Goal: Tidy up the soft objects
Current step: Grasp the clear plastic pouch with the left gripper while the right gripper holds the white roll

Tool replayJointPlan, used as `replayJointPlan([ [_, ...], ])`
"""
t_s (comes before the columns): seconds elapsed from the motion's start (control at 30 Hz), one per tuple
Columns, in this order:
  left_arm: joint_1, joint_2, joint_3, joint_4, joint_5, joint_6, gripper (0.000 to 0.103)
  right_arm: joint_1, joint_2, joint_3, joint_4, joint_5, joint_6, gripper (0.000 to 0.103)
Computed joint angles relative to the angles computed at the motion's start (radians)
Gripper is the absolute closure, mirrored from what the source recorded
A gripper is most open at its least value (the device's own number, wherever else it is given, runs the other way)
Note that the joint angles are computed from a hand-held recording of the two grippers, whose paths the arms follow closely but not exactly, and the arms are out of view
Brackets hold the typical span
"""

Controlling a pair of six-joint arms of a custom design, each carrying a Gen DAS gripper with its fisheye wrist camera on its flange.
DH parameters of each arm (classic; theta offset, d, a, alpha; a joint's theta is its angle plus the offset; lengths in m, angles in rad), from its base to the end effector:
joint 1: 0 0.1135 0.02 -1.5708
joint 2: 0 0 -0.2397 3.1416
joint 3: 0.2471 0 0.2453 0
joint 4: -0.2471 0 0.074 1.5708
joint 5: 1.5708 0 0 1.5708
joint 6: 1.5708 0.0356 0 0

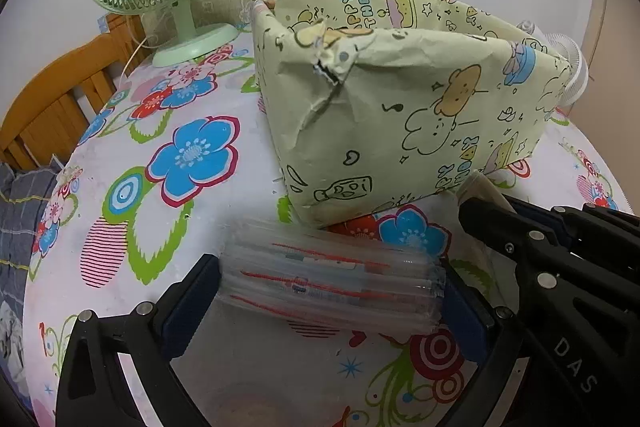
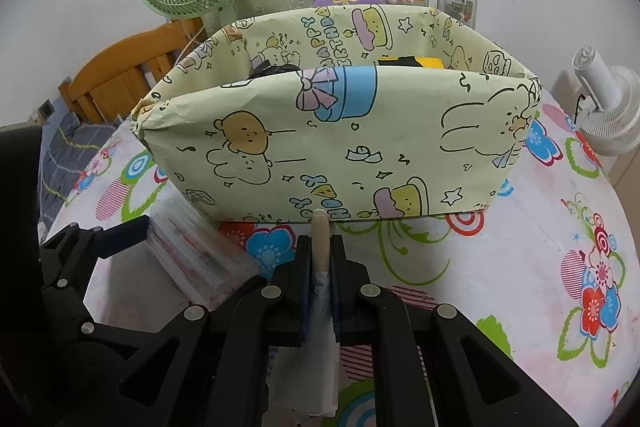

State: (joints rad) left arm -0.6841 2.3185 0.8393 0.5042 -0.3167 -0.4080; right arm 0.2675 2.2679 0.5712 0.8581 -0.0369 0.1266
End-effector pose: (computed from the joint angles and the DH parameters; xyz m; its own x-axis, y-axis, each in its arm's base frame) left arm 0.2589 -0.1968 -0.0314 -0.7733 0.1441 -0.6174 0.1724 0.9849 0.0139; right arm 0.2666 0.0744 -0.0277 -0.7479 -0.0741 -0.6597 -0.1950 0.9744 0.1116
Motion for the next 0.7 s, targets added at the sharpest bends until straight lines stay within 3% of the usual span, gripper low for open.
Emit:
replayJointPlan([
  [0.37,-0.011,-0.005,-0.021,0.029,-0.018,-0.014,0.01,-0.001,-0.006,-0.01,0.006,0.0,0.0,0.092],
  [0.7,-0.057,-0.042,-0.075,0.067,-0.038,-0.062,0.011,0.004,-0.041,-0.074,0.048,0.005,0.0,0.092],
])
